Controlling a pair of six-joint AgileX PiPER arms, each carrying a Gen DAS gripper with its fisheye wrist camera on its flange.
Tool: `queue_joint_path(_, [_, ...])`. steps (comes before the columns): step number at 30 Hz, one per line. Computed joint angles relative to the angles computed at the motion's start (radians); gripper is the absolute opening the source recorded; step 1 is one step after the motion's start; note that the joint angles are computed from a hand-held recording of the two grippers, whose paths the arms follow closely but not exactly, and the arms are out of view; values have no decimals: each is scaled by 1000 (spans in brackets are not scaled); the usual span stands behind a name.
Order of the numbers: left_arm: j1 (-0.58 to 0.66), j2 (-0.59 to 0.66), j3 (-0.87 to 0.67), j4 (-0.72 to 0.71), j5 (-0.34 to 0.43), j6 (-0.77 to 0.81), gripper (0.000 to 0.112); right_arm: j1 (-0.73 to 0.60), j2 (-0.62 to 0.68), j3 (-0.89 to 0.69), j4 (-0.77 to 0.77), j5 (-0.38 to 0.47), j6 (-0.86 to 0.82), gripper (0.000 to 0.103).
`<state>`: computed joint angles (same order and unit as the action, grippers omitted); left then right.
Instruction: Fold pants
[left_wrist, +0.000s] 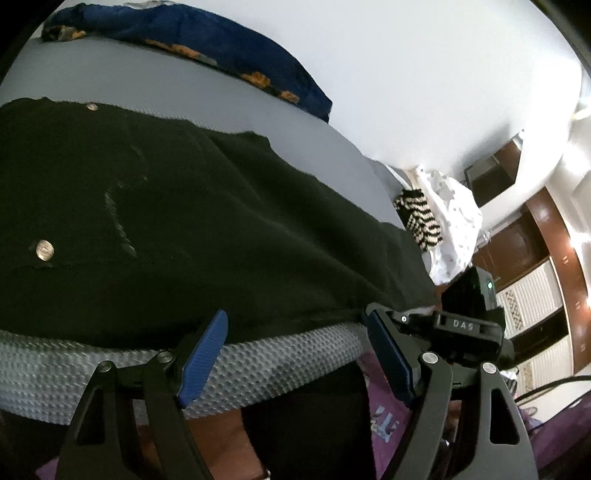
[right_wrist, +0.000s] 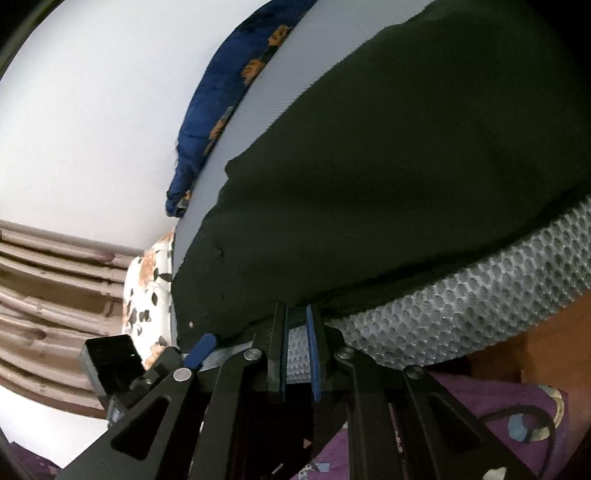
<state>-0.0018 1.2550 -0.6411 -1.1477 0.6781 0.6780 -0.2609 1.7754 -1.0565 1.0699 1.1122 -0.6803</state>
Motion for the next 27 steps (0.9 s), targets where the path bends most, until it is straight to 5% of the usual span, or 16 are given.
queue_joint_path(6, [55,7,2,-14,39,25,78,9,-15,28,19,-116,3,19])
queue_joint_path(10, [78,11,6,-42,55,47,78,-6,-8,45,55,-107,8,29])
queue_joint_path(16, [79,8,-3,-29,58,29,78,-10,-8,65,88,-73,-15,30])
queue_joint_path(27, [108,23,-7,-53,83,67,78,-70,-55,124,122,-170,-14,35])
